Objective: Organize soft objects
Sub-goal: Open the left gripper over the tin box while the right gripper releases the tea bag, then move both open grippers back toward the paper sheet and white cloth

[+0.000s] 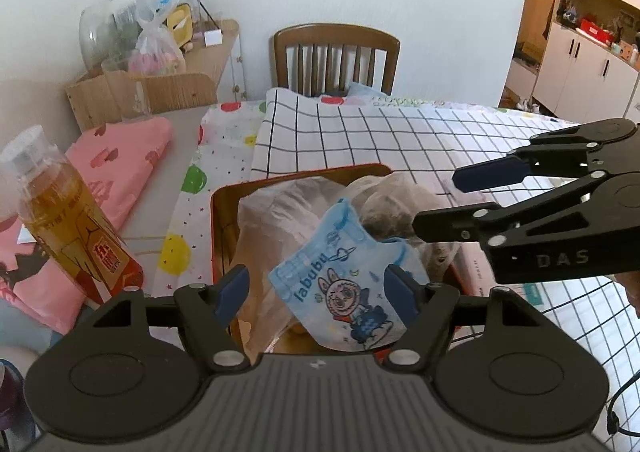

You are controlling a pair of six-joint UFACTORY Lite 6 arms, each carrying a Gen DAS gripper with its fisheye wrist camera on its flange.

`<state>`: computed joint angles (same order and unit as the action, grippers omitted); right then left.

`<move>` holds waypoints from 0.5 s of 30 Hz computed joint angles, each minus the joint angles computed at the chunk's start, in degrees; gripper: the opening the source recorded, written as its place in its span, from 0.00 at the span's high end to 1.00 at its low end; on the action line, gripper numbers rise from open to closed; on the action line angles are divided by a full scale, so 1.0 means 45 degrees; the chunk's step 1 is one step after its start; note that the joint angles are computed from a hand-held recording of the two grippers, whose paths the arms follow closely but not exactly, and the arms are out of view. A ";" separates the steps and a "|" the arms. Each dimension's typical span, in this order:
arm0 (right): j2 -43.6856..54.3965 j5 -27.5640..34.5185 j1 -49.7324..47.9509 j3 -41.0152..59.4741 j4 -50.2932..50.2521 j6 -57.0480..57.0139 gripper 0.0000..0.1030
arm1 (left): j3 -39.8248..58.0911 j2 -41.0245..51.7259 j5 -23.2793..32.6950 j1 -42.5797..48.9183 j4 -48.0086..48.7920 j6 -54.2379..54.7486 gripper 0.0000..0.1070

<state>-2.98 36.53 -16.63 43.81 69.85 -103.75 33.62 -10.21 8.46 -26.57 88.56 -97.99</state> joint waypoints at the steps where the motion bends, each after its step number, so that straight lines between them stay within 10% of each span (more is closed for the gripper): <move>1: -0.0186 0.0278 -0.0216 -0.0033 -0.0131 0.0065 0.44 | -0.0056 -0.0217 0.0149 -0.0171 -0.0665 0.0594 0.31; 15: -0.2416 0.4439 -0.4221 -0.0497 -0.1207 -0.0070 0.31 | 0.0082 -0.2037 0.3188 -0.3591 -0.3638 0.1962 0.22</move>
